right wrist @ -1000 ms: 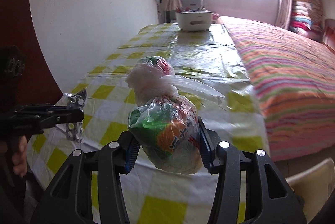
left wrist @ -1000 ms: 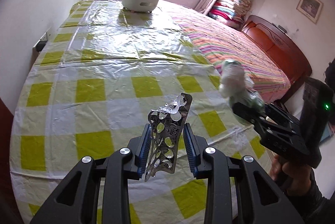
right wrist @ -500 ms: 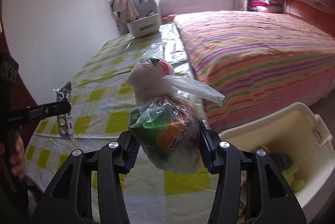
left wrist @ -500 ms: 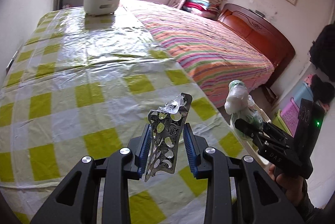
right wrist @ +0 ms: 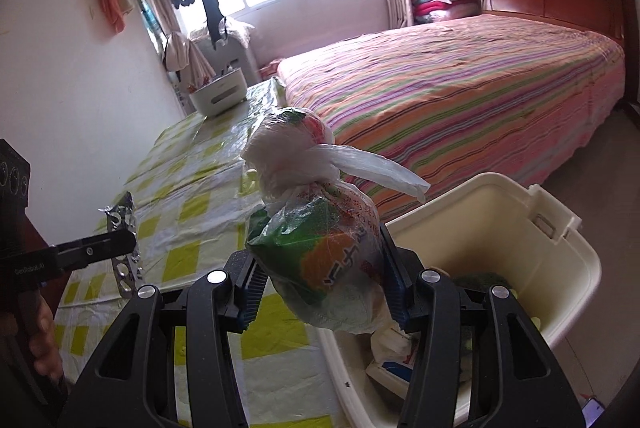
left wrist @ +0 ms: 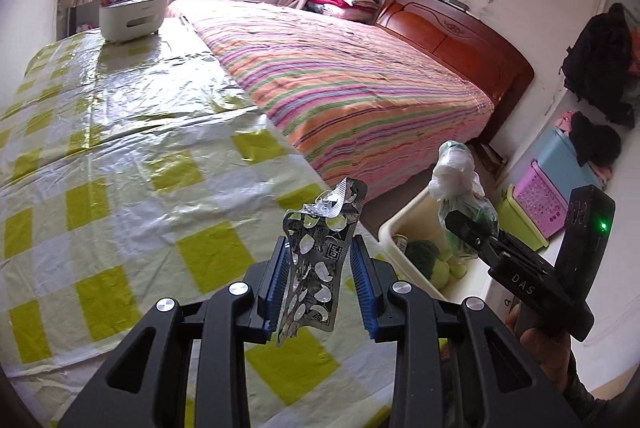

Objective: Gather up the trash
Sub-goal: 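Carry the blister pack and snack bag over the bin with both grippers, then open the right gripper over the bin to drop the snack bag, then open the left gripper over the bin to drop the blister pack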

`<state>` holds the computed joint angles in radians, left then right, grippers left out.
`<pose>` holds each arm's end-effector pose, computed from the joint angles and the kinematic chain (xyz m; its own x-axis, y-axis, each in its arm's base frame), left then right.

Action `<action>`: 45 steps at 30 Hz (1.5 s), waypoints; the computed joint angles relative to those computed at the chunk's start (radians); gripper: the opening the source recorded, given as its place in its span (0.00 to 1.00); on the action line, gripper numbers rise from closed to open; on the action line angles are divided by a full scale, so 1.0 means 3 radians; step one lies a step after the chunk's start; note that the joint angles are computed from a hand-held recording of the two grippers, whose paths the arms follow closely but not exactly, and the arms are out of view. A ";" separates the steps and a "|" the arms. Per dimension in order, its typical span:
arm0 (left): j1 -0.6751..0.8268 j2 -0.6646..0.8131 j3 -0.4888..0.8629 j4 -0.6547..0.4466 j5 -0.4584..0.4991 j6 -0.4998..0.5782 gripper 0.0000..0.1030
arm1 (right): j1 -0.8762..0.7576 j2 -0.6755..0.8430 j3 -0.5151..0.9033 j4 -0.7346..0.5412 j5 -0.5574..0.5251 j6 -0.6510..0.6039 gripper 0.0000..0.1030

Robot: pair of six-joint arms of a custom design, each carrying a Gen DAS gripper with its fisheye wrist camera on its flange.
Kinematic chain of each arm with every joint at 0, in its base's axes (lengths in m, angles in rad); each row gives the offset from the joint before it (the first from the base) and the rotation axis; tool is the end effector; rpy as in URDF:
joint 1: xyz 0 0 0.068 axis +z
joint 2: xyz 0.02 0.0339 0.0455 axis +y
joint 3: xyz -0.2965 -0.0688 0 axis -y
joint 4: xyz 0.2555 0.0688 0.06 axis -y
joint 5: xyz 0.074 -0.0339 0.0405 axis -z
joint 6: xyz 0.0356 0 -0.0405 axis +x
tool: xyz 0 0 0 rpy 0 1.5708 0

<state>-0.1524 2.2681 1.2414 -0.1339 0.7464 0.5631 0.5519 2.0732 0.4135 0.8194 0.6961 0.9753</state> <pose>0.4252 -0.0898 0.0614 -0.5641 0.4831 -0.6696 0.8044 0.5045 -0.3137 0.2397 0.1208 0.0381 -0.3872 0.5076 -0.7697 0.5038 0.8157 0.2845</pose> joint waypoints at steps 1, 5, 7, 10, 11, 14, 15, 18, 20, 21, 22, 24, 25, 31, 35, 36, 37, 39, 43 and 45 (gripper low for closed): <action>-0.0036 -0.0015 -0.0032 0.0037 -0.0008 -0.0022 0.30 | 0.0031 -0.0025 -0.0036 -0.0020 0.0079 0.0062 0.48; -0.0168 -0.0070 -0.0135 0.0118 -0.0012 -0.0046 0.30 | 0.0147 -0.0111 -0.0142 -0.0168 0.0347 0.0324 0.49; -0.0232 -0.0101 -0.0188 0.0154 -0.0010 -0.0047 0.30 | 0.0160 -0.0108 -0.0175 -0.0201 0.0413 0.0425 0.49; -0.0328 -0.0139 -0.0258 0.0204 -0.0027 -0.0052 0.30 | 0.0192 -0.0139 -0.0273 -0.0232 0.0548 0.0639 0.49; -0.0344 -0.0143 -0.0266 0.0202 -0.0027 -0.0047 0.30 | 0.0213 -0.0156 -0.0324 -0.0217 0.0592 0.0714 0.50; -0.0420 -0.0175 -0.0314 0.0210 -0.0026 -0.0058 0.30 | 0.0227 -0.0160 -0.0382 -0.0269 0.0675 0.0914 0.53; -0.0439 -0.0186 -0.0329 0.0212 -0.0021 -0.0054 0.30 | 0.0237 -0.0149 -0.0393 -0.0244 0.0682 0.0949 0.56; -0.0493 -0.0211 -0.0375 0.0234 0.0012 -0.0038 0.30 | 0.0245 -0.0140 -0.0399 -0.0271 0.0738 0.1088 0.67; -0.0540 -0.0215 -0.0384 0.0235 0.0009 -0.0051 0.30 | 0.0288 -0.0198 -0.0415 -0.0382 0.0823 0.1213 0.72; -0.0561 -0.0217 -0.0389 0.0238 0.0013 -0.0057 0.30 | 0.0288 -0.0257 -0.0417 -0.0445 0.0856 0.1238 0.72; -0.0588 -0.0221 -0.0400 0.0254 0.0008 -0.0073 0.30 | 0.0302 -0.0269 -0.0425 -0.0416 0.0896 0.1245 0.72; -0.0639 -0.0224 -0.0417 0.0283 0.0008 -0.0096 0.30 | 0.0355 -0.0343 -0.0390 -0.0552 0.0980 0.1315 0.73; -0.0657 -0.0223 -0.0418 0.0289 0.0013 -0.0106 0.30 | 0.0375 -0.0361 -0.0414 -0.0519 0.1009 0.1329 0.73; -0.0801 -0.0238 -0.0444 0.0351 0.0057 -0.0190 0.30 | 0.0523 -0.0409 -0.0646 -0.0211 0.1267 0.1490 0.73; -0.0902 -0.0214 -0.0424 0.0351 0.0094 -0.0228 0.30 | 0.0595 -0.0422 -0.0758 -0.0111 0.1430 0.1594 0.73; -0.0942 -0.0210 -0.0432 0.0375 0.0095 -0.0237 0.30 | 0.0591 -0.0403 -0.0777 -0.0031 0.1442 0.1574 0.73; -0.0966 -0.0209 -0.0434 0.0386 0.0092 -0.0244 0.30 | 0.0590 -0.0395 -0.0777 -0.0010 0.1447 0.1570 0.73; -0.1023 -0.0207 -0.0446 0.0423 0.0085 -0.0276 0.30 | 0.0591 -0.0316 -0.0778 0.0107 0.1445 0.1567 0.73; -0.1127 -0.0191 -0.0470 0.0492 0.0070 -0.0290 0.30 | 0.0559 -0.0161 -0.0851 0.0439 0.1465 0.1532 0.73; -0.1162 -0.0179 -0.0499 0.0577 0.0055 -0.0337 0.31 | 0.0562 -0.0122 -0.0908 0.0564 0.1491 0.1532 0.73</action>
